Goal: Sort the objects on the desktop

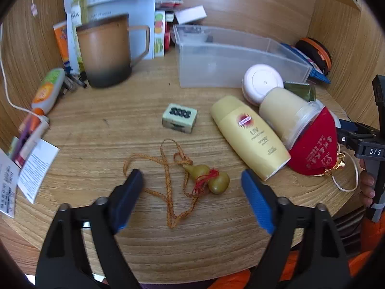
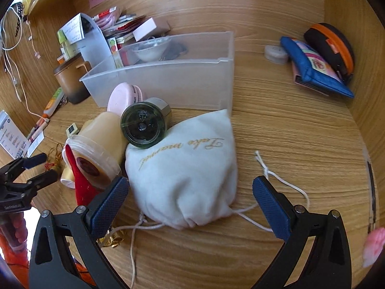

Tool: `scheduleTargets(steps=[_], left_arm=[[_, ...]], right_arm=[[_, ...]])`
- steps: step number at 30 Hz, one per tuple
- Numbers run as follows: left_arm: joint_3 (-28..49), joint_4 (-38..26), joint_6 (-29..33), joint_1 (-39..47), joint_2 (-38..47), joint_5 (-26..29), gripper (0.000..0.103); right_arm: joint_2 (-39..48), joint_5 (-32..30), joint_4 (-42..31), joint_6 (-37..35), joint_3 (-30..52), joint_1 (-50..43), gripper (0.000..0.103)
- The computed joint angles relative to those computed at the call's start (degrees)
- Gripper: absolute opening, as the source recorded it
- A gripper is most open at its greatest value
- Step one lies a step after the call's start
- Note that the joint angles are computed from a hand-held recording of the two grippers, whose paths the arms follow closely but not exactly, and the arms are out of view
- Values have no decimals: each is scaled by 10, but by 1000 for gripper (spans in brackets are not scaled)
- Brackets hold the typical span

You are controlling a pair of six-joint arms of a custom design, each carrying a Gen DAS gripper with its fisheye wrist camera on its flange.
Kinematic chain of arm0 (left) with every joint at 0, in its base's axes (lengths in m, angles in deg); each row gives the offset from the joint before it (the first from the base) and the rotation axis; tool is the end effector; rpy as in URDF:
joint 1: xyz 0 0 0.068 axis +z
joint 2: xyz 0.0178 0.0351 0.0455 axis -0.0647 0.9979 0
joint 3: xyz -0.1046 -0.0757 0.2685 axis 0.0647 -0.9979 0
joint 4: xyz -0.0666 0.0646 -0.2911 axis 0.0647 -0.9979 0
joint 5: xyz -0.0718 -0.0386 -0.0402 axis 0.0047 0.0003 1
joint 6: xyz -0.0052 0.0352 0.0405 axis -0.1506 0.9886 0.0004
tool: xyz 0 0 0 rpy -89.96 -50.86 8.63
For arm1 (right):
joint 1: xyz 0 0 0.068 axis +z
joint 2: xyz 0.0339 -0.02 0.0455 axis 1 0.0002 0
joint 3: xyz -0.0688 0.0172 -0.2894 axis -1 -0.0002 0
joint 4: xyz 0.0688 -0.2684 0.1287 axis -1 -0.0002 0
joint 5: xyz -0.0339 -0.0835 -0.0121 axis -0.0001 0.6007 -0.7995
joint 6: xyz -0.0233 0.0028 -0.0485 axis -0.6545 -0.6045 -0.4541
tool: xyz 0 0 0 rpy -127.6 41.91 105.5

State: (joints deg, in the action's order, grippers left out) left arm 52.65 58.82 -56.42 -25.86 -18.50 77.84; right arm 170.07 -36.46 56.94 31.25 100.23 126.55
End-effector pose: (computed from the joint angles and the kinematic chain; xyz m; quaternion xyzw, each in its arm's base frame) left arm 0.1466 -0.0549 0.0964 0.0164 0.9388 -0.0595 0.3388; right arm 0.2194 0.1592 0.1103 -0.1543 0.9258 0.1194 0.3238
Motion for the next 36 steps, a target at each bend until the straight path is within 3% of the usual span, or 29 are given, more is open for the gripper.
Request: scheduleTargets(steps=[6, 9, 13, 22, 31, 36], left_arm=[[-3, 28, 1, -21, 24, -34, 78], [0, 42, 1, -38, 43, -58, 75], [-4, 57, 6, -48, 48, -74, 65], [-8, 69, 14, -37, 45, -70, 42], [-9, 63, 3, -27, 31, -57, 41], [-6, 31, 4, -32, -16, -63, 41]], right_arm=[[28, -30, 1, 7, 13, -14, 99], [37, -10, 5, 3, 16, -3, 94], [43, 6, 14, -9, 17, 16, 79], [43, 13, 42, -6, 5, 17, 77], [19, 21, 61, 1, -14, 17, 77], [-32, 37, 50, 5, -31, 14, 77]])
